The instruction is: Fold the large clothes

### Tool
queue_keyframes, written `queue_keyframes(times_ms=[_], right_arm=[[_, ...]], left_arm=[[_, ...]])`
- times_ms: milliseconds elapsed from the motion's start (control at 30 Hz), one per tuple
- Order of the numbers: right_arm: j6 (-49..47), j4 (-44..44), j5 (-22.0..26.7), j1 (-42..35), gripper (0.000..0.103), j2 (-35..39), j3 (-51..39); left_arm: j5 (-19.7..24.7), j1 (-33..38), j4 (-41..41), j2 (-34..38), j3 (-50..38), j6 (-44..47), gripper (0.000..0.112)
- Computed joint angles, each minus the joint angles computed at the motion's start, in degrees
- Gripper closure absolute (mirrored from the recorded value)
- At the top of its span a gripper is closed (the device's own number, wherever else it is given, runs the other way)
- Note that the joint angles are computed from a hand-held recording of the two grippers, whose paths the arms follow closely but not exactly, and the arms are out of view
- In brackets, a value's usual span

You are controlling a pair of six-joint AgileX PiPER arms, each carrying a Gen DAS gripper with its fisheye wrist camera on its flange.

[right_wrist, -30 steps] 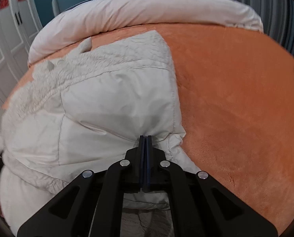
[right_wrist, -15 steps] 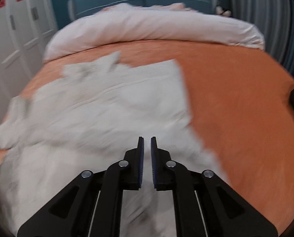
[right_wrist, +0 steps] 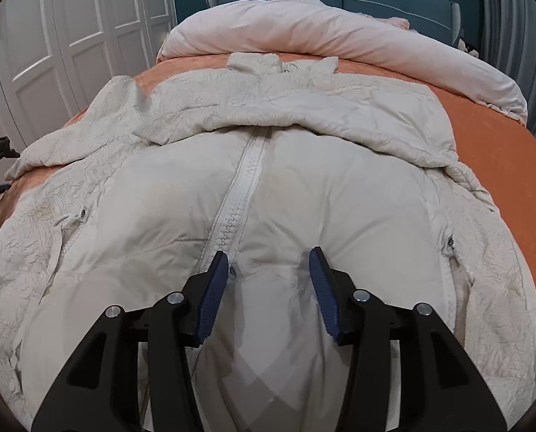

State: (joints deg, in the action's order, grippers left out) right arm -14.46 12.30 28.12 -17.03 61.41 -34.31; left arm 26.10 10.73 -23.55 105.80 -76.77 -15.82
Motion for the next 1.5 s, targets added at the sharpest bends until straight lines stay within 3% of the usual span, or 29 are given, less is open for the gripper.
queue_keyframes(times_ms=[33,67,100,233,333,433,533,600,667,700,733,767,867,933,1000,1133,1300,1367,1400,1500], right_arm=[[-2.5,2.5,0.1,-1.0,0.057,0.2,0.1],[-4.7,4.5,0.3,-2.0,0.057,0.1,0.3],[-6.3,6.0,0.2,-2.6,0.057,0.5,0.3],[-8.6,8.5,-0.4,-3.3,0.057,0.4,1.1],[-13.2,13.1,0.3,-5.2,0.057,0.2,1.4],[-19.3,19.4,2.5,-8.6,0.057,0.2,1.1],[-22.6,23.4,6.8,-12.7,0.057,-1.1,0.2],[-27.6,29.0,13.2,-19.7,0.056,-2.5,-0.2],[-31.9,32.7,20.6,-28.4,0.056,-3.2,-1.1],[-33.7,33.4,24.4,-33.1,0.055,-3.2,-1.9],[-34.9,33.6,26.9,-36.2,0.054,-3.1,-2.7],[-36.7,33.8,29.7,-40.1,0.052,-2.7,-3.7],[-41.2,33.8,34.3,-48.4,0.045,-0.3,-7.8],[-41.4,33.4,35.1,-49.3,0.042,3.1,-11.7],[-38.6,32.8,33.7,-46.8,0.040,7.1,-16.4],[-30.1,31.4,30.0,-38.8,0.035,16.1,-25.2],[-16.1,21.8,20.6,-25.3,0.030,27.0,-33.9],[-11.5,17.3,19.3,-20.6,0.052,31.4,-37.4],[-9.2,14.6,20.7,-18.6,0.079,33.7,-40.3],[-13.1,18.5,19.2,-17.6,0.096,30.3,-42.7]], left_arm=[[1.6,-0.1,-1.4,0.7,-1.8,2.5,0.078],[3.2,-0.5,-1.2,1.1,-3.6,3.0,0.087],[3.5,-1.2,-1.4,0.7,-4.6,3.9,0.105],[2.8,-8.4,0.8,-6.0,-9.1,8.5,0.109],[4.4,-19.6,7.6,-9.6,-16.2,6.8,0.109],[6.7,-31.5,10.9,-8.4,-25.0,5.0,0.109],[11.3,-43.9,11.3,-1.3,-37.3,3.6,0.108],[15.3,-51.9,14.2,5.2,-44.5,0.7,0.105],[19.2,-58.2,17.2,11.4,-49.1,-1.5,0.095],[20.2,-60.0,17.3,13.6,-49.5,-2.0,0.082],[20.0,-61.4,17.5,14.8,-48.4,-3.3,0.071],[19.3,-62.7,17.8,14.9,-45.0,-5.4,0.068],[13.5,-62.4,13.8,10.8,-31.8,-7.1,0.064],[9.3,-59.9,8.9,6.2,-22.6,-5.2,0.058],[7.7,-57.0,9.8,3.6,-18.2,-6.0,0.056],[10.0,-53.0,22.8,0.9,-15.8,-14.8,0.056],[10.2,-46.5,32.4,0.6,-12.5,-21.3,0.056],[10.7,-45.3,34.0,2.2,-13.8,-22.8,0.057],[11.0,-44.5,34.3,3.2,-14.6,-23.1,0.058],[11.5,-43.8,34.9,5.8,-17.4,-23.1,0.058]])
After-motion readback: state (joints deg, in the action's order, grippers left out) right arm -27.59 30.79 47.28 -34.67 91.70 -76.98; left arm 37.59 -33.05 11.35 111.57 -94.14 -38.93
